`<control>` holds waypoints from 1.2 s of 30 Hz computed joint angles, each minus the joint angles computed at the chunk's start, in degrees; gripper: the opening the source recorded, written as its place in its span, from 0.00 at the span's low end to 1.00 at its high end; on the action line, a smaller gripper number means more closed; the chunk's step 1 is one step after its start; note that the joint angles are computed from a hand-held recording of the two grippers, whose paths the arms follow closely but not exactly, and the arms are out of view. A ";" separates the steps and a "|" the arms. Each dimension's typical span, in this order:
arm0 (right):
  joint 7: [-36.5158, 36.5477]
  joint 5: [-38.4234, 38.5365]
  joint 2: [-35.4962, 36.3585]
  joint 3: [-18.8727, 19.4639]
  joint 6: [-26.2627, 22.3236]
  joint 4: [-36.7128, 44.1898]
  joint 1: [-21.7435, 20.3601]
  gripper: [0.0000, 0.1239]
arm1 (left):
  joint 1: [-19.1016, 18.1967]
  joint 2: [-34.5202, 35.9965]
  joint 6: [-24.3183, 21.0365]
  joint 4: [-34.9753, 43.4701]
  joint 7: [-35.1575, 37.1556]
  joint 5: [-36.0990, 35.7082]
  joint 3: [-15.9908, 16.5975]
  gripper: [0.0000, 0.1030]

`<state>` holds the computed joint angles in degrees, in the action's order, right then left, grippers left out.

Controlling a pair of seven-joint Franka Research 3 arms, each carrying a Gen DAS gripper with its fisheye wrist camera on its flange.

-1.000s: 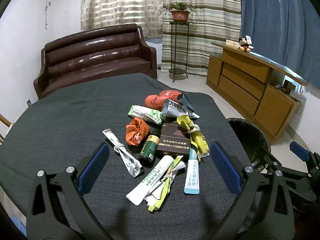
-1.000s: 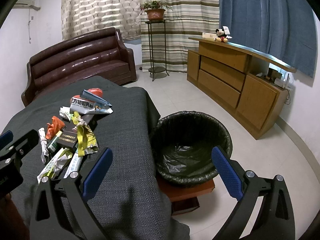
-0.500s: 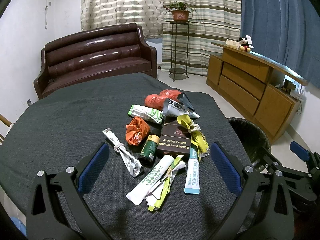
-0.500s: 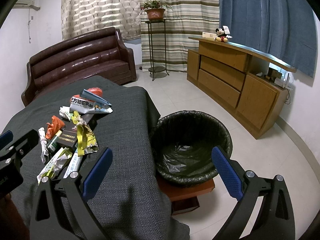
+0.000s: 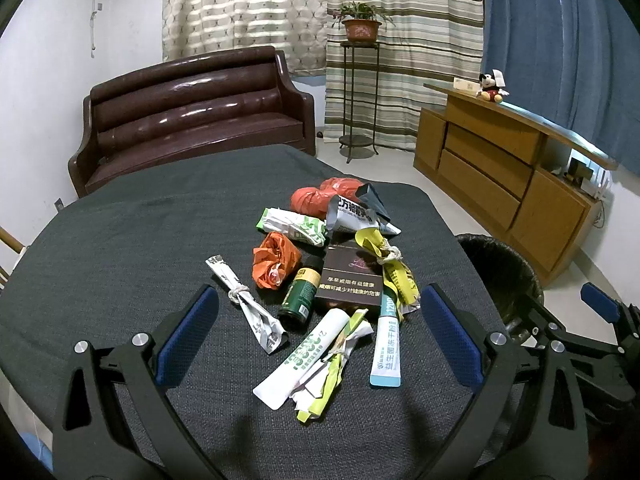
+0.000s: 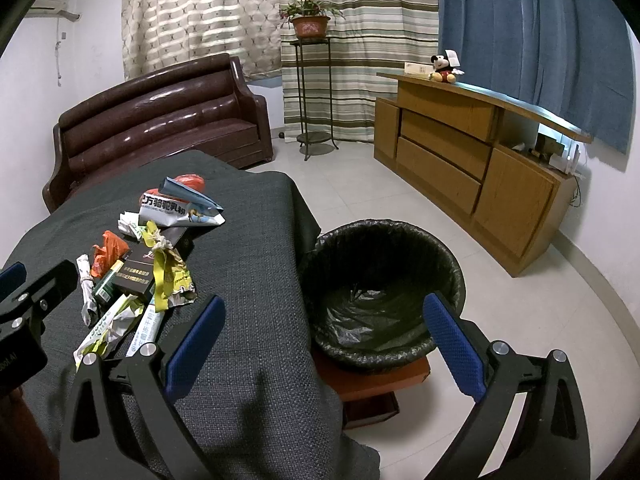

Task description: Collect trash

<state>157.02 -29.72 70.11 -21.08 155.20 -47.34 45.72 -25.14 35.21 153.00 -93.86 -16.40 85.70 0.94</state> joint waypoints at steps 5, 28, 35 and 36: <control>0.00 0.05 -0.05 -0.02 0.01 -0.07 0.02 0.78 | -0.07 -0.03 -0.09 -0.05 -0.14 0.09 0.04 0.95; -0.37 0.32 0.21 0.13 -0.30 0.43 -0.09 0.78 | -0.06 0.00 0.08 -0.04 0.39 -0.41 0.08 0.95; -1.02 0.57 0.17 0.55 -0.70 0.88 -0.32 0.78 | -0.05 0.06 0.06 0.01 0.56 -0.70 0.08 0.95; -0.37 0.34 0.59 0.23 0.09 0.38 -0.24 0.78 | -0.04 0.04 0.03 -0.05 0.68 -0.82 0.06 0.95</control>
